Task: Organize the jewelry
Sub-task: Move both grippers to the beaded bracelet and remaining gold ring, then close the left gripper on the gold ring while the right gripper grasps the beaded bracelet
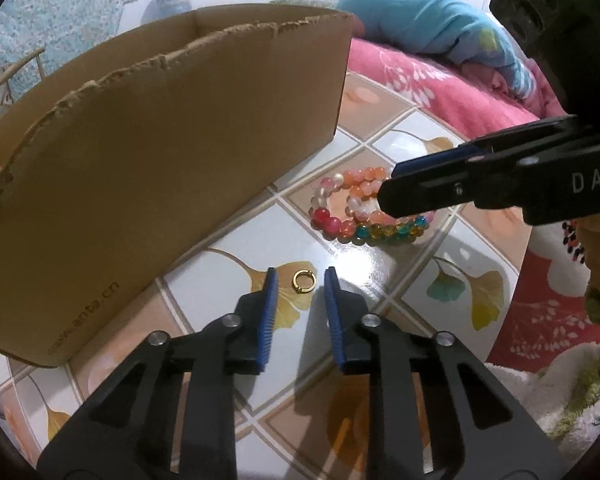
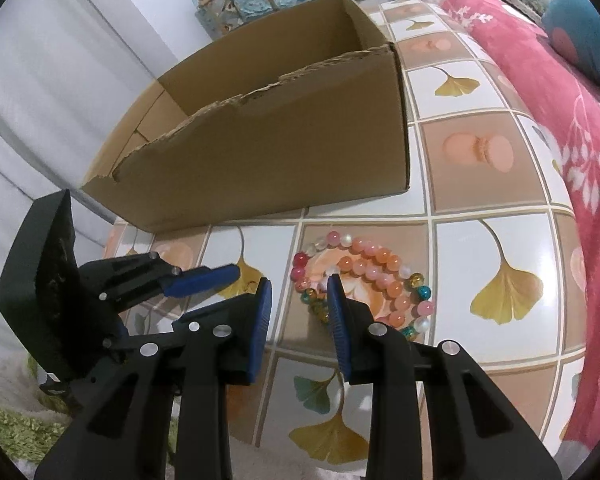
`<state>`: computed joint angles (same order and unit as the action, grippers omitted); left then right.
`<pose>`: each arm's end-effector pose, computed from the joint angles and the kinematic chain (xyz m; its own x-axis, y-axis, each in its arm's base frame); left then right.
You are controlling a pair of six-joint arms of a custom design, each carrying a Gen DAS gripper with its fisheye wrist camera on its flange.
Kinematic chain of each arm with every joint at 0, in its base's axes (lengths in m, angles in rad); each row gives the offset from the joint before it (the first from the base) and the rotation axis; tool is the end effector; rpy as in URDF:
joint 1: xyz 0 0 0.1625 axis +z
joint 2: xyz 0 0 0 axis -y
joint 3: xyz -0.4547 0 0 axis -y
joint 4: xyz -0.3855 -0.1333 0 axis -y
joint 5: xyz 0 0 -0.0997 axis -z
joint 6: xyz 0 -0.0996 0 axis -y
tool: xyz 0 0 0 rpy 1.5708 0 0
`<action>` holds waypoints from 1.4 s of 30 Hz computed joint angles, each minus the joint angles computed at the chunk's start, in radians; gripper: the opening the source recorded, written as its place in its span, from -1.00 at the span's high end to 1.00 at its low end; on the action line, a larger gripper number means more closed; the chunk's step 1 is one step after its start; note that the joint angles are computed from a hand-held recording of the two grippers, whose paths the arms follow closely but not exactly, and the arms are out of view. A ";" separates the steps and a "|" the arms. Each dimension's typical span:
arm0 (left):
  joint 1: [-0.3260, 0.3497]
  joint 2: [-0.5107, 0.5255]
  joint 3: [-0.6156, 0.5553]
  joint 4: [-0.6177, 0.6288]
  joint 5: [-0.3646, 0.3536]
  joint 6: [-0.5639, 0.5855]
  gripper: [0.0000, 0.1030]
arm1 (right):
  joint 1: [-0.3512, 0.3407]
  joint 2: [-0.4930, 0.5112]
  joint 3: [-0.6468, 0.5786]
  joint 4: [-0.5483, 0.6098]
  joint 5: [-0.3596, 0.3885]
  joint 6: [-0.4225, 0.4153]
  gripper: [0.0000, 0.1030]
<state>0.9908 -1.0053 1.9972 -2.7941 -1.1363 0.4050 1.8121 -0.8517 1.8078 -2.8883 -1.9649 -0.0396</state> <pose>-0.1671 -0.5747 0.1587 -0.5358 0.7035 -0.4670 0.8101 0.5843 -0.0494 0.2471 -0.6061 0.1389 -0.9195 -0.1247 0.3729 -0.2601 0.9041 -0.3391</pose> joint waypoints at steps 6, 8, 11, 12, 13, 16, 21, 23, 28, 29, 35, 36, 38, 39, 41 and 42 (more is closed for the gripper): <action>-0.014 0.011 0.004 -0.018 0.031 0.035 0.62 | -0.009 0.006 -0.003 -0.003 0.000 -0.008 0.45; -0.019 0.020 0.004 -0.028 0.039 0.043 0.76 | -0.008 0.007 -0.005 0.002 -0.010 -0.012 0.45; -0.020 0.019 0.005 -0.028 0.036 0.045 0.81 | -0.009 0.007 -0.007 0.008 -0.014 -0.016 0.45; -0.021 0.018 0.008 -0.030 0.038 0.048 0.81 | -0.010 0.007 -0.008 0.009 -0.014 -0.016 0.45; -0.023 0.018 0.010 -0.031 0.039 0.049 0.81 | -0.010 0.009 -0.011 0.015 -0.015 -0.013 0.45; -0.023 0.013 0.015 -0.029 0.044 0.043 0.81 | -0.013 0.022 -0.030 0.048 -0.021 0.003 0.45; -0.023 0.006 0.022 -0.032 0.053 0.030 0.81 | -0.014 0.049 -0.069 0.106 -0.038 0.039 0.60; -0.019 -0.007 0.031 -0.031 0.053 0.028 0.81 | -0.012 0.060 -0.086 0.124 -0.052 0.058 0.63; -0.016 -0.014 0.041 -0.042 0.050 0.025 0.81 | -0.002 0.080 -0.115 0.151 -0.079 0.085 0.63; -0.016 -0.013 0.041 -0.045 0.049 0.025 0.81 | 0.002 0.084 -0.119 0.156 -0.091 0.086 0.63; -0.014 -0.010 0.047 -0.064 0.042 0.027 0.81 | 0.019 0.097 -0.145 0.198 -0.131 0.125 0.64; -0.013 -0.010 0.047 -0.065 0.039 0.026 0.81 | 0.016 0.094 -0.144 0.196 -0.122 0.137 0.64; -0.009 -0.014 0.049 -0.066 0.034 0.028 0.81 | 0.015 0.096 -0.151 0.200 -0.131 0.155 0.64; -0.008 -0.015 0.050 -0.068 0.032 0.029 0.81 | 0.017 0.100 -0.157 0.207 -0.146 0.160 0.64; -0.005 -0.017 0.052 -0.071 0.026 0.030 0.81 | 0.015 0.103 -0.165 0.224 -0.162 0.167 0.64; -0.002 -0.019 0.053 -0.072 0.023 0.031 0.81 | 0.015 0.104 -0.166 0.229 -0.165 0.170 0.64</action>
